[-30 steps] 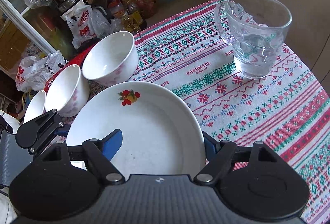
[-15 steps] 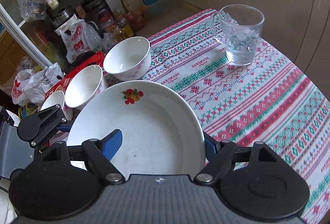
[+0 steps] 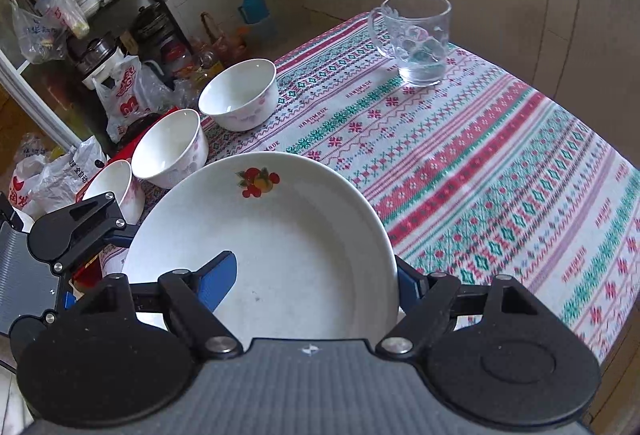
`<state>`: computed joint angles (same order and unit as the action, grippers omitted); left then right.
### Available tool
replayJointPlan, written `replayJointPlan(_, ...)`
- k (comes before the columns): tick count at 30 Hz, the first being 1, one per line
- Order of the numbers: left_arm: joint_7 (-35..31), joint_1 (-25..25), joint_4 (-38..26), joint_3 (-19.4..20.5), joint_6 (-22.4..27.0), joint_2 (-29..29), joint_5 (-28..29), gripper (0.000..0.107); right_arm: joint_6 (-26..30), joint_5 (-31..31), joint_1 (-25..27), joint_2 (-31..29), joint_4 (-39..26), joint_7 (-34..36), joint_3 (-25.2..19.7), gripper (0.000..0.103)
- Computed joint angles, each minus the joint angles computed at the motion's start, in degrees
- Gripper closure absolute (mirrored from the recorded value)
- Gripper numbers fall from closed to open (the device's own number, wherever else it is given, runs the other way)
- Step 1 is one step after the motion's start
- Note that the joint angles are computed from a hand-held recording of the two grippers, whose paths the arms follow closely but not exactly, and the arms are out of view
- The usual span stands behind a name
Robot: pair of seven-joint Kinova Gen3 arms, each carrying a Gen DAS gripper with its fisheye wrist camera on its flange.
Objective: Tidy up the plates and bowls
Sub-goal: 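Carry the flower plate with the right gripper toward the stacked plates, then lower the flower plate onto the stacked plates with the right gripper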
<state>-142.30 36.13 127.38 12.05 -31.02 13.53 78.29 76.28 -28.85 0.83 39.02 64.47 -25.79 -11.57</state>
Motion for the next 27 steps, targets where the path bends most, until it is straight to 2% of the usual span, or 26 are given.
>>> replayJointPlan(15, -2.05, 0.49, -2.56, -1.27, 7.08, 1.64, -3.36, 0.007, -4.73, -2.92, 6.34, -3.09, 9.09, 3.11, 1.32, 0.018)
replayJointPlan(27, -1.82, 1.91, -4.01, -3.56, 10.26, 2.75, -5.66, 0.007, -7.16, -2.52, 8.31, -3.24, 12.18, 3.08, 2.27, 0.018)
